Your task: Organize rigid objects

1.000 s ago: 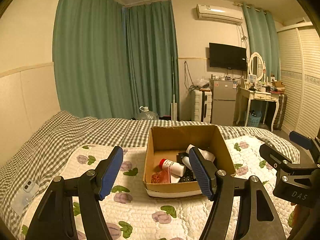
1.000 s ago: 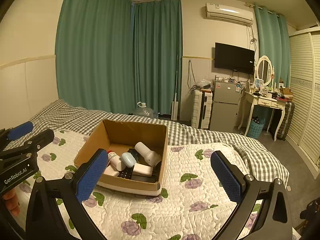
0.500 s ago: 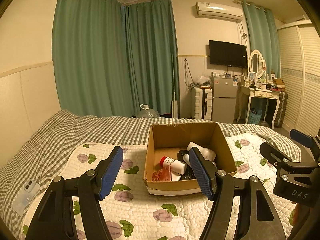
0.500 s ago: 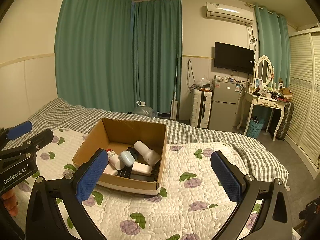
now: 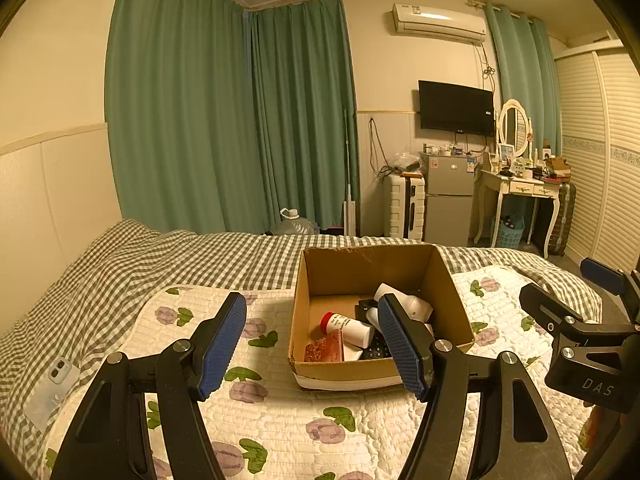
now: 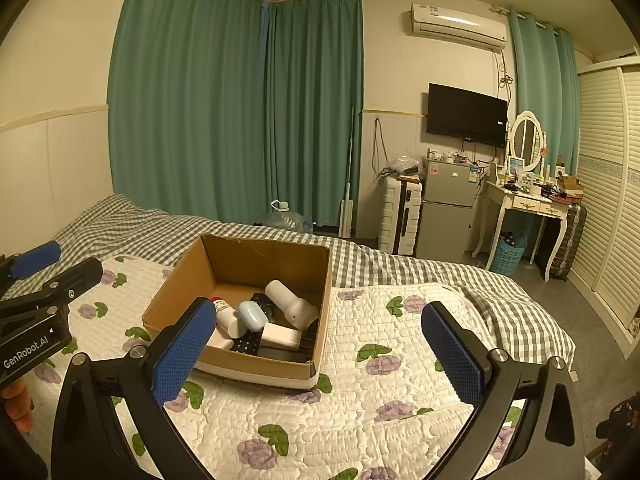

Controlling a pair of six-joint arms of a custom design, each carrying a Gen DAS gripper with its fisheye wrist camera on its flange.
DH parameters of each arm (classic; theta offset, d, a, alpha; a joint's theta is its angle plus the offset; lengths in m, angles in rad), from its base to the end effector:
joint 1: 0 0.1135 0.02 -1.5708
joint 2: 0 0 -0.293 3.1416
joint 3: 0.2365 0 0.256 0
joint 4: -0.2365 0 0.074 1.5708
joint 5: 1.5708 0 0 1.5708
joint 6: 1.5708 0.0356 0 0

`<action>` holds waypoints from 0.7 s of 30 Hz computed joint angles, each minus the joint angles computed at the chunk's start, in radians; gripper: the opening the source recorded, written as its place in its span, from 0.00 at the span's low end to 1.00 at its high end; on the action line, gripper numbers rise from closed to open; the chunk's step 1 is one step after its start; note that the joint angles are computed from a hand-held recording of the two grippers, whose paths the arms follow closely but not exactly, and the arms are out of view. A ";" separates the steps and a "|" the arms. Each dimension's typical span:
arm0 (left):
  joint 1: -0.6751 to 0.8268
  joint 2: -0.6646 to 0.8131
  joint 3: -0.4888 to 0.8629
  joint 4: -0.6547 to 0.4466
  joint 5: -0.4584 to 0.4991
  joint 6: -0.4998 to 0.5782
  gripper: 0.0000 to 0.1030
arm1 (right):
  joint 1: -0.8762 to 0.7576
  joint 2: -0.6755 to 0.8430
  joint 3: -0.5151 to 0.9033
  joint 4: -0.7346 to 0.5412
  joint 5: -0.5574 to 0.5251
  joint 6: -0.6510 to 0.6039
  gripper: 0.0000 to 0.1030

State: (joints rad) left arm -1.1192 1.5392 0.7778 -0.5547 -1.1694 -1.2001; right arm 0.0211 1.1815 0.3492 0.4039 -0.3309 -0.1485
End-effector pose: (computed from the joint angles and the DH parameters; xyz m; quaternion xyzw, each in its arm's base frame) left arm 0.1405 -0.2146 0.1930 -0.1035 0.8236 0.1217 0.5442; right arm 0.2183 0.0162 0.1962 -0.1590 0.8192 0.1043 0.5410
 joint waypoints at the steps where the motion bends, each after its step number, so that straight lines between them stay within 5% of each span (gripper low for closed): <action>1: -0.001 -0.001 -0.001 0.001 0.001 0.000 0.69 | 0.001 0.000 0.000 -0.001 0.002 0.000 1.00; 21: -0.005 0.003 -0.001 0.002 0.008 -0.006 0.69 | -0.008 0.000 0.001 -0.007 -0.005 -0.009 1.00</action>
